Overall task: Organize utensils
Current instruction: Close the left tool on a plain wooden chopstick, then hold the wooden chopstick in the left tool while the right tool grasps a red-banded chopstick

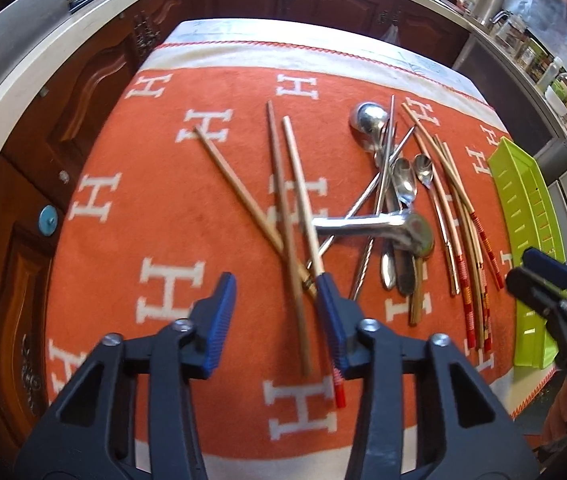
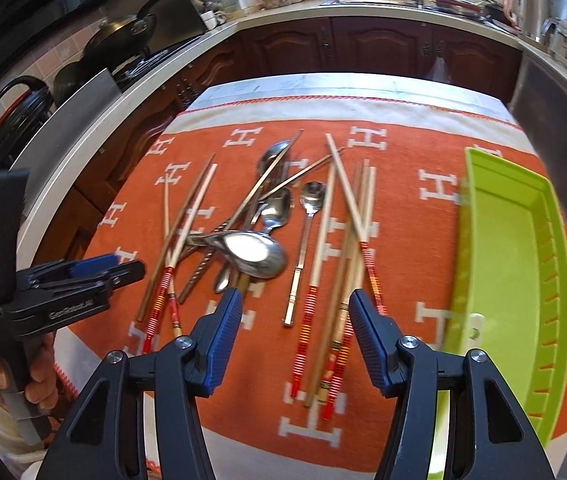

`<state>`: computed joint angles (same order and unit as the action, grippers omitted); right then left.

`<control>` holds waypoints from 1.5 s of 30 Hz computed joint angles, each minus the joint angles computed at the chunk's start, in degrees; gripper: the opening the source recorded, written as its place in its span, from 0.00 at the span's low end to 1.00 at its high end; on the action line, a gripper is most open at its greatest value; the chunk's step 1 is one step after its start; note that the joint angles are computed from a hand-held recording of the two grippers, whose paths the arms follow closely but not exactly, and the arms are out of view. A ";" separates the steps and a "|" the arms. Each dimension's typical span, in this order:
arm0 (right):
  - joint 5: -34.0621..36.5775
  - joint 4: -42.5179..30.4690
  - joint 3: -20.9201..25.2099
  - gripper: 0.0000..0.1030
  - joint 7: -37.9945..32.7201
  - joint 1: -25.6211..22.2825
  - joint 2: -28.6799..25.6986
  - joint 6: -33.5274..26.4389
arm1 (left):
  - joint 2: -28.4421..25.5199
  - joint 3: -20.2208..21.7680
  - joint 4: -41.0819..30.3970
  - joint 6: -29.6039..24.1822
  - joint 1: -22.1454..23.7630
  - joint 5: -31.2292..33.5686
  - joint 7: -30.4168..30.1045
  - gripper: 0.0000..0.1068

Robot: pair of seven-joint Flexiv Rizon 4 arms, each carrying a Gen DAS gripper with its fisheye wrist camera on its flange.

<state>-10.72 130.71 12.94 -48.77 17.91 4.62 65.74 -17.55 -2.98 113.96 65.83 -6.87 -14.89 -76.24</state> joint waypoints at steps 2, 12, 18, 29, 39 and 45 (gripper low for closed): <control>0.30 -0.71 0.01 0.49 -0.37 0.41 -1.09 0.20 | -1.74 -0.39 -2.40 -0.47 0.13 0.18 0.75 0.26; 5.39 -5.61 -0.54 0.40 -4.02 1.32 -6.93 2.81 | -11.12 1.17 -15.89 -5.55 -1.03 4.82 -0.24 0.12; 6.82 -9.62 -0.66 0.38 -5.82 1.29 -10.33 2.86 | -14.56 1.37 -19.36 -6.50 -1.59 6.93 0.38 0.07; 5.00 -13.48 -0.65 0.38 -3.98 2.00 -14.80 2.58 | -13.21 1.24 -16.20 -1.57 -1.02 5.95 -0.81 0.04; 6.25 -21.31 0.10 0.33 -5.34 3.32 -21.54 0.51 | -4.56 -2.35 -4.57 2.85 4.62 -4.54 3.17 0.04; 5.16 -26.67 -0.55 0.30 -2.94 5.54 -26.77 -3.04 | -1.79 -2.73 -0.06 3.44 6.46 -10.36 5.99 0.04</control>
